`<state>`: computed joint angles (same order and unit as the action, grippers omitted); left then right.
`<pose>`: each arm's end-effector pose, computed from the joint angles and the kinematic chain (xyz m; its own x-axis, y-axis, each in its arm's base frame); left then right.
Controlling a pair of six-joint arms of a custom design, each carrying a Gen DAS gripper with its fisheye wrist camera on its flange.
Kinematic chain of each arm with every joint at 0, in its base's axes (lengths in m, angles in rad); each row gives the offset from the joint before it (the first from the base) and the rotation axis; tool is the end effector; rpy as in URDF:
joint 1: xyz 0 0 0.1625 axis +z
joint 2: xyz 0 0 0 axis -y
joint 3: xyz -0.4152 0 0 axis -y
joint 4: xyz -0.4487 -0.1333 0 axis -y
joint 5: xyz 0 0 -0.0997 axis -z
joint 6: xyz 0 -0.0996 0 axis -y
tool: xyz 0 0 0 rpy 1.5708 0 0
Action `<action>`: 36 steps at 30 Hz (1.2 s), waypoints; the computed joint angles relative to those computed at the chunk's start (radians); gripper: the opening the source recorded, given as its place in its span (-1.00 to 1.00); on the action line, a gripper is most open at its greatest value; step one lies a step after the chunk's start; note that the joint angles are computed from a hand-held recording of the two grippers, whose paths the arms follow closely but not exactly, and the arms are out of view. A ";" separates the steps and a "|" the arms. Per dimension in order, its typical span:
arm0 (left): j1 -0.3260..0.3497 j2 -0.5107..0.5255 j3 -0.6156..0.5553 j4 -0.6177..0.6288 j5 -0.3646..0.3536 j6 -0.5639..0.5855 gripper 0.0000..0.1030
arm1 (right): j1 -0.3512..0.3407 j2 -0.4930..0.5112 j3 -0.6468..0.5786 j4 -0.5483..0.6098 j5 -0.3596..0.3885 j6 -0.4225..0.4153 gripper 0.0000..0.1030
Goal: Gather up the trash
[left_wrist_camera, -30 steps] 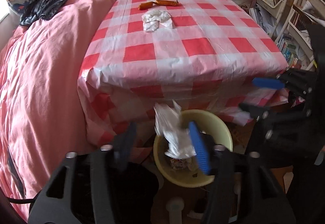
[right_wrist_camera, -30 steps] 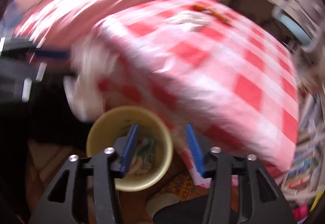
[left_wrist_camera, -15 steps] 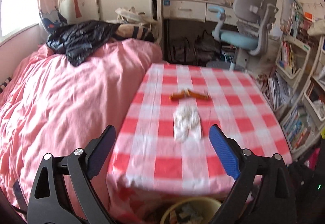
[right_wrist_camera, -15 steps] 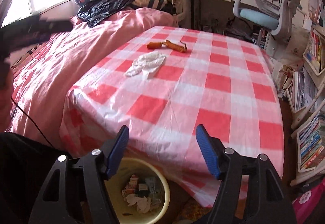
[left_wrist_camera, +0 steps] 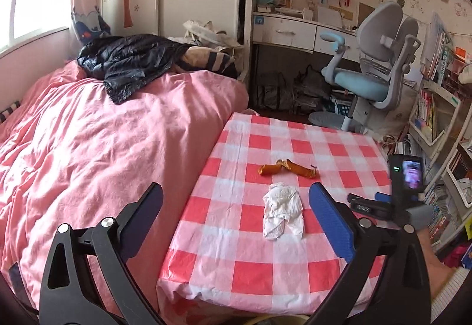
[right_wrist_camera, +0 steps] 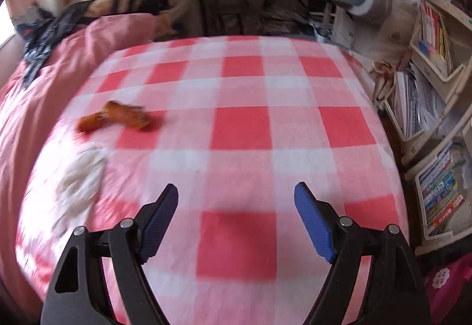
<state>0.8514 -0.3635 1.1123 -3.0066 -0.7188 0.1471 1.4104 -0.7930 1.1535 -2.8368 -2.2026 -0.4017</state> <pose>-0.3938 -0.7656 0.0172 -0.7264 0.1593 -0.6685 0.6226 0.5643 -0.5421 -0.0600 -0.8371 0.3289 -0.7034 0.3025 0.6432 -0.1917 0.7906 -0.5816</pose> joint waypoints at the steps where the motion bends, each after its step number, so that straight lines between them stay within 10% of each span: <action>1: 0.000 -0.001 0.000 0.002 -0.004 0.006 0.86 | 0.001 0.016 -0.022 -0.009 -0.005 -0.010 0.71; 9: 0.008 -0.034 0.026 -0.037 -0.058 -0.026 0.86 | 0.009 0.122 -0.182 0.024 -0.031 -0.062 0.88; 26: 0.069 0.039 -0.126 0.370 -0.123 -0.363 0.86 | 0.015 0.129 -0.180 0.003 -0.062 -0.026 0.88; 36: 0.010 0.084 -0.114 0.297 -0.069 -0.028 0.86 | 0.016 0.132 -0.183 0.003 -0.062 -0.025 0.88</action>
<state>0.8614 -0.2798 0.9983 -2.7093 -0.7882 0.1194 1.4262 -0.6610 0.9701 -2.8336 -2.2648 -0.4270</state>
